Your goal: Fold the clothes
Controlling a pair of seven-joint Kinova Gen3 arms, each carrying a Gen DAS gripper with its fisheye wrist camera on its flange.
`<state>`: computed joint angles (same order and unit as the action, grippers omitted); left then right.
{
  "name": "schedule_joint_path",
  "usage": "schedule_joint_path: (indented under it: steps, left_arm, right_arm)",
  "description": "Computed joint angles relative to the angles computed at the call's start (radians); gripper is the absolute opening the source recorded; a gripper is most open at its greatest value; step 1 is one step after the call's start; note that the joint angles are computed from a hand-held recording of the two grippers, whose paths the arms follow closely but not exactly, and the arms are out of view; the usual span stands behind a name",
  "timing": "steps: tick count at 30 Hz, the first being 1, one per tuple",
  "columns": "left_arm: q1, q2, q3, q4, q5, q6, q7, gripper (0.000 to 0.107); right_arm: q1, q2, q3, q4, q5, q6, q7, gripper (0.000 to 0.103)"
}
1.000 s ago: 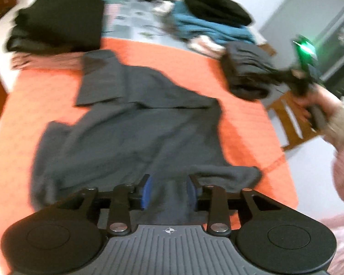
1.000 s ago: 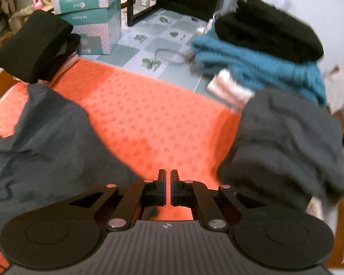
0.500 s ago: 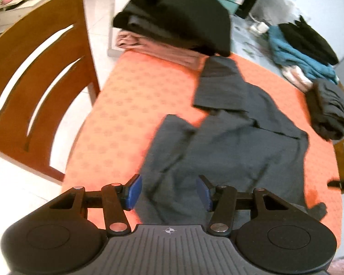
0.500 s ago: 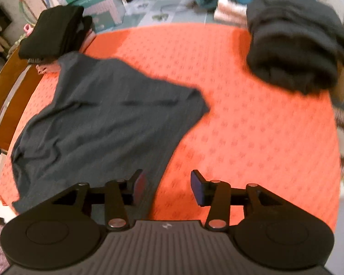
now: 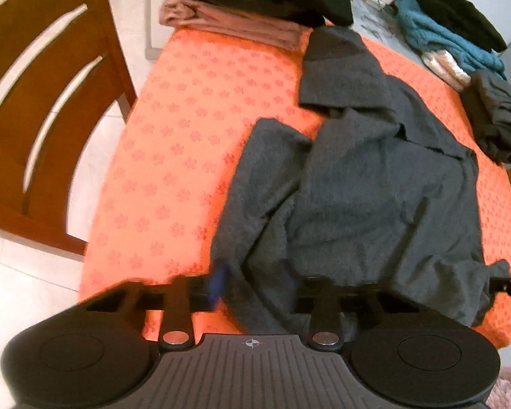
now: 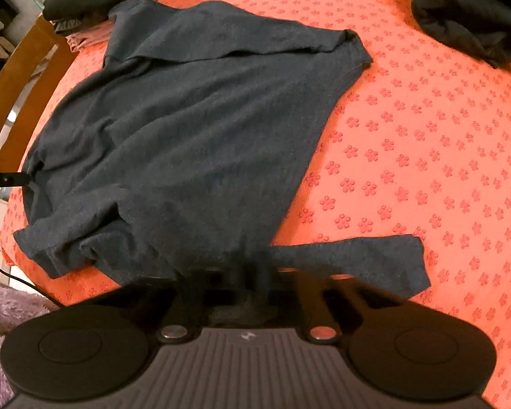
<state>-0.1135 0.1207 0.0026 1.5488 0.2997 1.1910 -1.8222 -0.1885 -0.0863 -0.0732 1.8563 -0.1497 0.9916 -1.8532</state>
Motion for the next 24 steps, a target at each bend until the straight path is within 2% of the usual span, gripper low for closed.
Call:
schedule_joint_path:
  steps: [1, 3, 7, 14, 19, 24]
  left_arm:
    - [0.003, 0.005, 0.002, -0.007, -0.005, 0.006, 0.003, 0.004]
    - [0.006, 0.001, 0.004, -0.018, -0.003, 0.009, 0.005, 0.004]
    - [-0.016, -0.012, -0.003, -0.058, 0.07, 0.045, 0.006, 0.003]
    - [-0.03, -0.039, 0.001, -0.119, 0.186, 0.172, -0.053, 0.003]
    - [0.004, -0.052, 0.014, -0.084, 0.181, 0.237, -0.094, 0.004]
    - [0.067, -0.083, 0.03, -0.033, 0.065, 0.192, -0.066, 0.011]
  right_arm:
    - [0.002, -0.012, -0.004, -0.006, 0.024, 0.004, -0.02, 0.003]
    - [0.007, -0.034, -0.012, -0.018, 0.073, 0.013, -0.059, 0.003]
    - [0.034, -0.09, -0.01, -0.063, 0.164, 0.059, -0.117, 0.003]
    - [0.094, -0.155, -0.013, -0.18, 0.319, 0.261, -0.131, 0.003]
    - [0.126, -0.171, 0.022, -0.166, 0.317, 0.371, -0.09, 0.003]
    - [0.142, -0.161, 0.059, -0.101, 0.256, 0.393, -0.031, 0.003]
